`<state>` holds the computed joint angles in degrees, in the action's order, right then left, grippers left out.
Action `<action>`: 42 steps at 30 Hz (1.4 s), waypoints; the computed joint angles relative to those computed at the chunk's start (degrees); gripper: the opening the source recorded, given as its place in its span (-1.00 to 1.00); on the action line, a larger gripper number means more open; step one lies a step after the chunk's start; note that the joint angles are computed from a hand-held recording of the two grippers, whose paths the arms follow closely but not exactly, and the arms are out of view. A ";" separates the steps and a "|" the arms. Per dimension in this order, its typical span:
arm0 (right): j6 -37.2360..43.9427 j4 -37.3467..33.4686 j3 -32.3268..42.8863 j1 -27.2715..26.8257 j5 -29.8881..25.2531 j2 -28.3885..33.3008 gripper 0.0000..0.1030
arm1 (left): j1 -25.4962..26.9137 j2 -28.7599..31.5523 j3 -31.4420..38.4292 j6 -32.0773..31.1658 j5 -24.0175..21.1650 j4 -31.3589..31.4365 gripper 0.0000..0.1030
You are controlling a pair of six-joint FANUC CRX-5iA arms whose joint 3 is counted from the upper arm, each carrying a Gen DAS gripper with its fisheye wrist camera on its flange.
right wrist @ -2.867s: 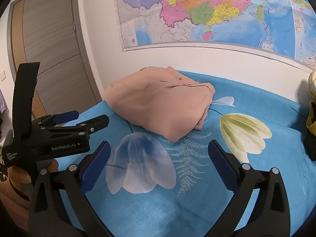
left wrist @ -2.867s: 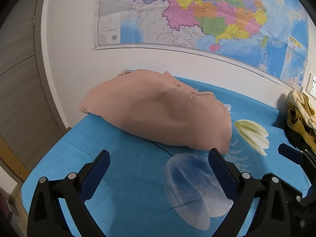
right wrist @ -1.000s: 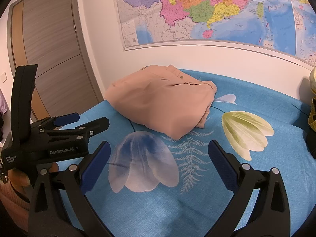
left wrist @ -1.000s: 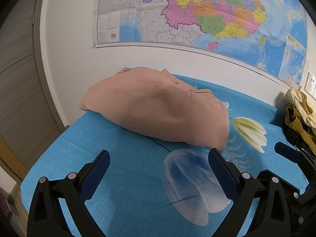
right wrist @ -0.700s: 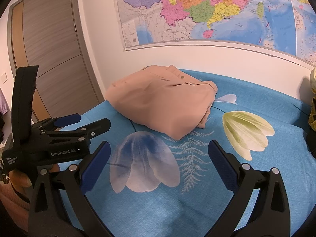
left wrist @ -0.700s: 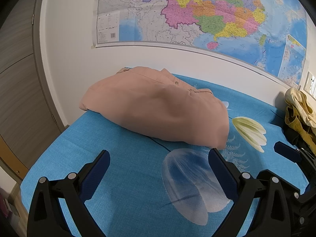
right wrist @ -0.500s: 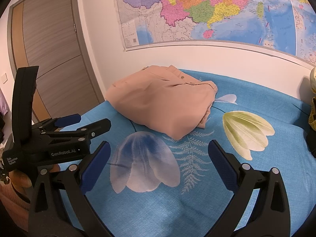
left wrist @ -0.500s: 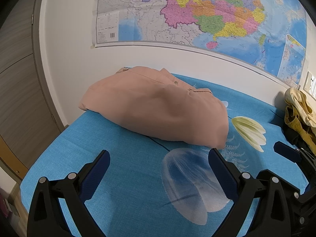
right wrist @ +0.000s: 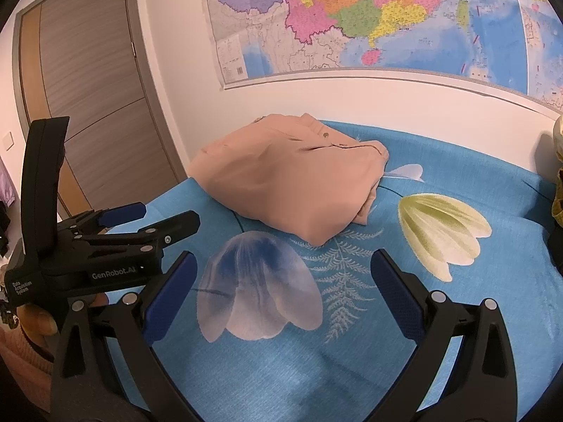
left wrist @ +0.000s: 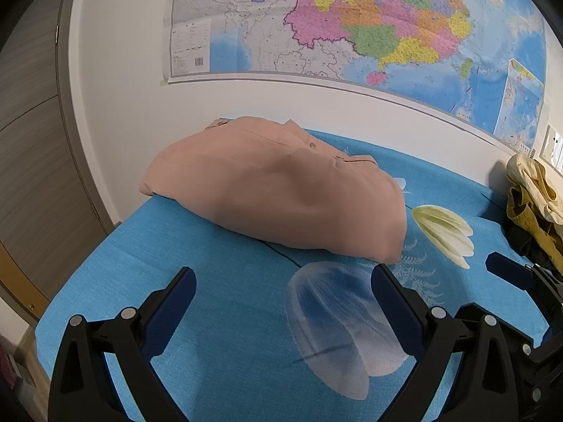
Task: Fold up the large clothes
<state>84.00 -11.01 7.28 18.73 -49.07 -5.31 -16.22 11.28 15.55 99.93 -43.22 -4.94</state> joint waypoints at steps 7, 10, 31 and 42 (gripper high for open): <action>-0.43 -0.13 -0.06 -0.09 0.06 0.03 0.89 | -0.18 -0.06 -0.02 0.24 -0.17 -0.26 0.87; -0.64 0.03 -0.10 0.08 0.12 0.00 0.89 | -0.21 -0.08 -0.12 0.38 -0.14 -0.30 0.87; -0.63 0.03 -0.26 0.02 0.46 -0.04 0.89 | -0.33 -0.18 -0.33 0.60 -0.10 -0.56 0.87; -0.38 -0.26 -0.27 0.00 0.46 -0.08 0.89 | -0.21 -0.18 -0.39 0.32 -0.05 -0.32 0.87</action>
